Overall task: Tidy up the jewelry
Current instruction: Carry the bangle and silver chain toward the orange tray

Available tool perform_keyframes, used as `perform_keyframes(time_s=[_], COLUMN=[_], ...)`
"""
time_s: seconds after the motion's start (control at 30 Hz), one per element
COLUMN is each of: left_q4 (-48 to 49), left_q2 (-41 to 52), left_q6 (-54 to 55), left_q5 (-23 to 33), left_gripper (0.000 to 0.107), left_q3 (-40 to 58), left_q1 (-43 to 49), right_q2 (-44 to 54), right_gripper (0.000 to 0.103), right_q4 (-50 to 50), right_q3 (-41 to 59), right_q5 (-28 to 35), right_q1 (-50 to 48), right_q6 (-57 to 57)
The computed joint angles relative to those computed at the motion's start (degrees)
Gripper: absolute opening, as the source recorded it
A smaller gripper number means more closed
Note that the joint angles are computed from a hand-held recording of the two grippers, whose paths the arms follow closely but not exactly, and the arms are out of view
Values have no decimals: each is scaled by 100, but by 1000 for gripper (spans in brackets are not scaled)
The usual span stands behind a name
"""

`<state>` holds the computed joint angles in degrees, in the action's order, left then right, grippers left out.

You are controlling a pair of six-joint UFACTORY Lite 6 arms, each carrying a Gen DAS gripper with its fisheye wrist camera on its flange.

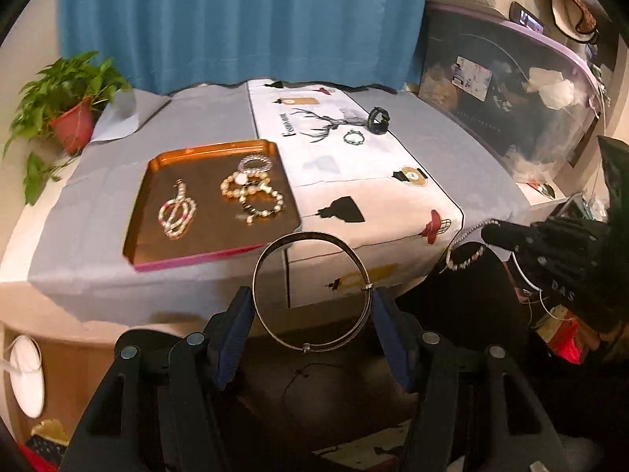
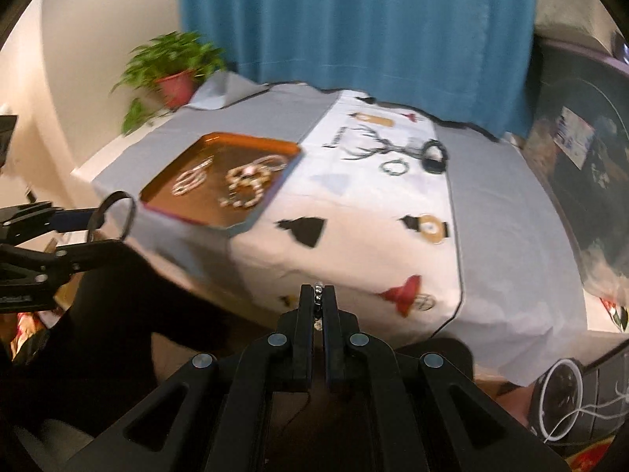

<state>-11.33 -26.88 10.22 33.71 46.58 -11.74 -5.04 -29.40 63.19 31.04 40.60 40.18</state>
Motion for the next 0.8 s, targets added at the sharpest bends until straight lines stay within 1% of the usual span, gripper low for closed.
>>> perform_keyframes(time_s=[0.13,0.33,0.8], left_q4=[164,65,72], left_q2=[-508,-835,-855], left_q6=[-158,-29,-9], left_q5=[54,139,196], left_gripper=[57,57,57], left_q3=[-289,-478,-496], left_q1=[34,80,111], right_q2=[-77,-10,162], right_gripper=[4,4,4], right_q4=[-222,-278,-106], right_q3=[-38,21,145], right_q5=[188,336,332], right_q1=[498,812,831], right_q6=[336,484,318])
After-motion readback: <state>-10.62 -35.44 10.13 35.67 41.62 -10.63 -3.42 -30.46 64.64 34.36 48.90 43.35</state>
